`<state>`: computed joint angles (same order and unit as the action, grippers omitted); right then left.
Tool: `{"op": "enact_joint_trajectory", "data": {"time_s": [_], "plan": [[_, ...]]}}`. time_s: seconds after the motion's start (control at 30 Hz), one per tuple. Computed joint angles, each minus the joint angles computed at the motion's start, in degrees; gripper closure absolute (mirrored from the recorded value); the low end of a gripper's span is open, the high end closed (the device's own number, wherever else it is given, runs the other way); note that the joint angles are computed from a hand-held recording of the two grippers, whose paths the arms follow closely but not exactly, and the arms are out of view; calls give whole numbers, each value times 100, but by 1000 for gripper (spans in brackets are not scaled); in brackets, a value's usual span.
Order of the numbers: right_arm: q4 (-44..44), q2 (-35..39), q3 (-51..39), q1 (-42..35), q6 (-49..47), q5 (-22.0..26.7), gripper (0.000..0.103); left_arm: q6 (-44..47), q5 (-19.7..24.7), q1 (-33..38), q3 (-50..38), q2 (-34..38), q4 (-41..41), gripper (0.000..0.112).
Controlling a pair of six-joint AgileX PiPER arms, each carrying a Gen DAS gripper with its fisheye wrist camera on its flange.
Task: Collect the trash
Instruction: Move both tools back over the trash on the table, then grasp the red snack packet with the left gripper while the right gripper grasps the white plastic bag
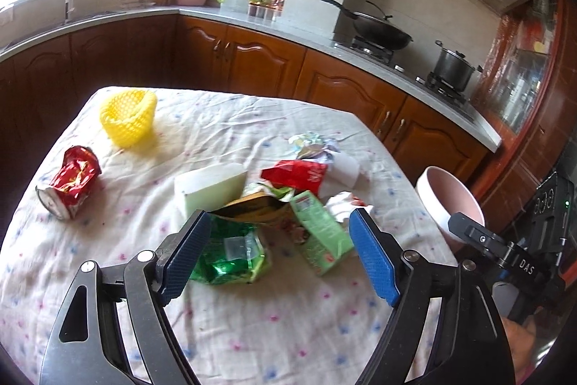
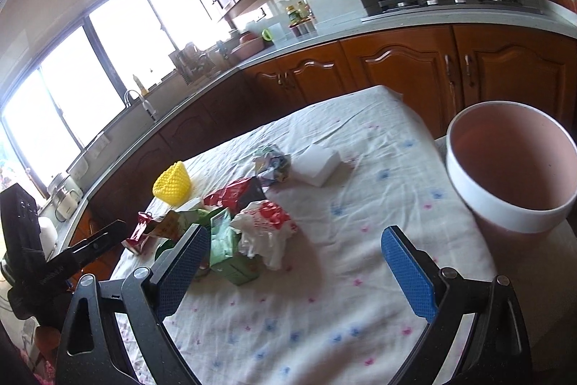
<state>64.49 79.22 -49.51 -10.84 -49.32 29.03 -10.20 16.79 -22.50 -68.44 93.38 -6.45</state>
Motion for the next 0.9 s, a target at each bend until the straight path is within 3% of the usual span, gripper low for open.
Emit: {"op": "enact_joint_trajectory", "data": {"time_s": [0.37, 0.53, 0.63, 0.7, 0.77, 0.9], "plan": [[-179, 473, -365, 738, 328, -326, 5, 1060, 266, 288, -354, 423, -916, 31], [-326, 758, -617, 911, 480, -397, 5, 805, 428, 238, -603, 629, -560, 31], [-407, 936, -719, 980, 540, -397, 6, 1192, 554, 308, -813, 690, -995, 31], [-431, 1059, -781, 997, 549, -373, 6, 951, 629, 251, -1062, 776, -625, 31], [-437, 1156, -830, 1026, 562, -369, 7, 938, 822, 219, -1440, 944, -498, 31], [-571, 1432, -1056, 1051, 694, -273, 19, 1327, 1840, 305, -2727, 1684, -914, 31]]}}
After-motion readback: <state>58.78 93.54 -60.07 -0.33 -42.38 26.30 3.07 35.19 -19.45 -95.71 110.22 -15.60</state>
